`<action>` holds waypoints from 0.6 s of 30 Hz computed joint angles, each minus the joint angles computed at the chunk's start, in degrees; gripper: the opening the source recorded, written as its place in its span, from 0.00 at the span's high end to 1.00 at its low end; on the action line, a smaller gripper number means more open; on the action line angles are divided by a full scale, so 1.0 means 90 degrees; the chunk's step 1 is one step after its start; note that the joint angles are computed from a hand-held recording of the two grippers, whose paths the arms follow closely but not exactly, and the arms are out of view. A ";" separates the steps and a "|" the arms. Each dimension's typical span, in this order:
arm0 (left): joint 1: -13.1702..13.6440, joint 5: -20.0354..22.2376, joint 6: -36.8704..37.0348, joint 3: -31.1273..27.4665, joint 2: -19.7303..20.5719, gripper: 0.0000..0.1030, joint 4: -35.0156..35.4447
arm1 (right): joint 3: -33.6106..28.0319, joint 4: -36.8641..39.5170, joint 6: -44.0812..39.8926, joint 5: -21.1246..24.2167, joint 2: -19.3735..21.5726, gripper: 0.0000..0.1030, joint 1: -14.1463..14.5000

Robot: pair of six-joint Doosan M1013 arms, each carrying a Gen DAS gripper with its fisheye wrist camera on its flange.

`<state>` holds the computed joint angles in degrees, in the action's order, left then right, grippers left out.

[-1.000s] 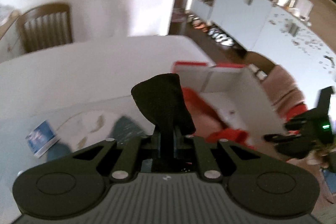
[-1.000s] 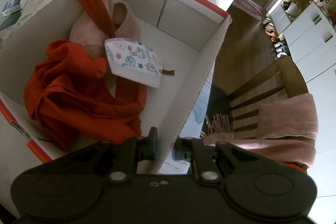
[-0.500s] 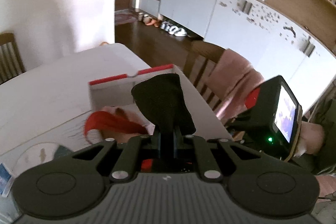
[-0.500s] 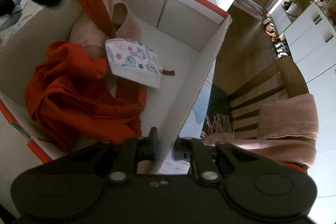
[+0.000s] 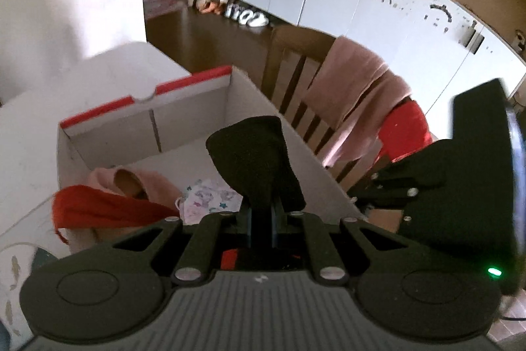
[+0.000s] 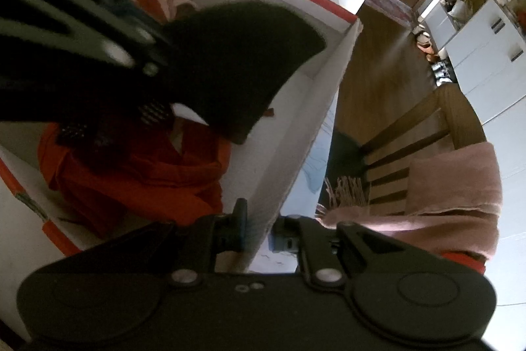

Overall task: Organize objects
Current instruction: 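Lift the black sock with the left tool and carry it over the box, then lower the black sock into the box and open the left tool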

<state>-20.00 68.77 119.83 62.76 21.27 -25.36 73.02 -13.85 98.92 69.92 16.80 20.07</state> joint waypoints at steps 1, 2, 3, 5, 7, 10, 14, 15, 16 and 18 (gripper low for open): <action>-0.0007 0.0003 -0.0012 -0.0014 0.0028 0.91 0.0037 | -0.0003 -0.0020 0.0004 -0.0001 0.0003 0.90 0.0009; -0.0022 0.0000 -0.0036 -0.0031 0.0056 0.91 0.0138 | -0.0009 -0.0051 0.0010 0.0002 0.0009 0.90 0.0021; -0.0043 0.0012 -0.0073 -0.0050 0.0087 0.91 0.0254 | -0.0010 -0.0073 0.0015 0.0007 0.0013 0.90 0.0031; -0.0055 0.0062 -0.0108 -0.0095 0.0140 0.91 0.0398 | -0.0014 -0.0083 0.0023 0.0022 0.0020 0.90 0.0033; -0.0097 0.0075 -0.0142 -0.0099 0.0180 0.91 0.0612 | -0.0019 -0.0068 0.0014 0.0028 0.0024 0.90 0.0026; -0.0154 0.0129 -0.0202 -0.0070 0.0218 0.91 0.0908 | -0.0011 -0.0056 0.0015 0.0027 0.0017 0.90 0.0021; -0.0176 0.0291 -0.0216 -0.0056 0.0266 0.91 0.1061 | -0.0005 -0.0055 0.0036 0.0031 0.0018 0.90 0.0020; -0.0180 0.0321 -0.0213 -0.0049 0.0274 0.91 0.1095 | -0.0004 -0.0056 0.0040 0.0034 0.0018 0.90 0.0021; -0.0181 0.0360 -0.0229 -0.0052 0.0289 0.91 0.1128 | -0.0004 -0.0056 0.0040 0.0034 0.0018 0.90 0.0021; -0.0174 0.0432 -0.0274 -0.0048 0.0307 0.90 0.1166 | -0.0003 -0.0058 0.0039 0.0043 0.0021 0.90 0.0022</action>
<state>-21.57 72.65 117.37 62.33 24.03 -14.86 73.00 -14.37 99.27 70.31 16.99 20.27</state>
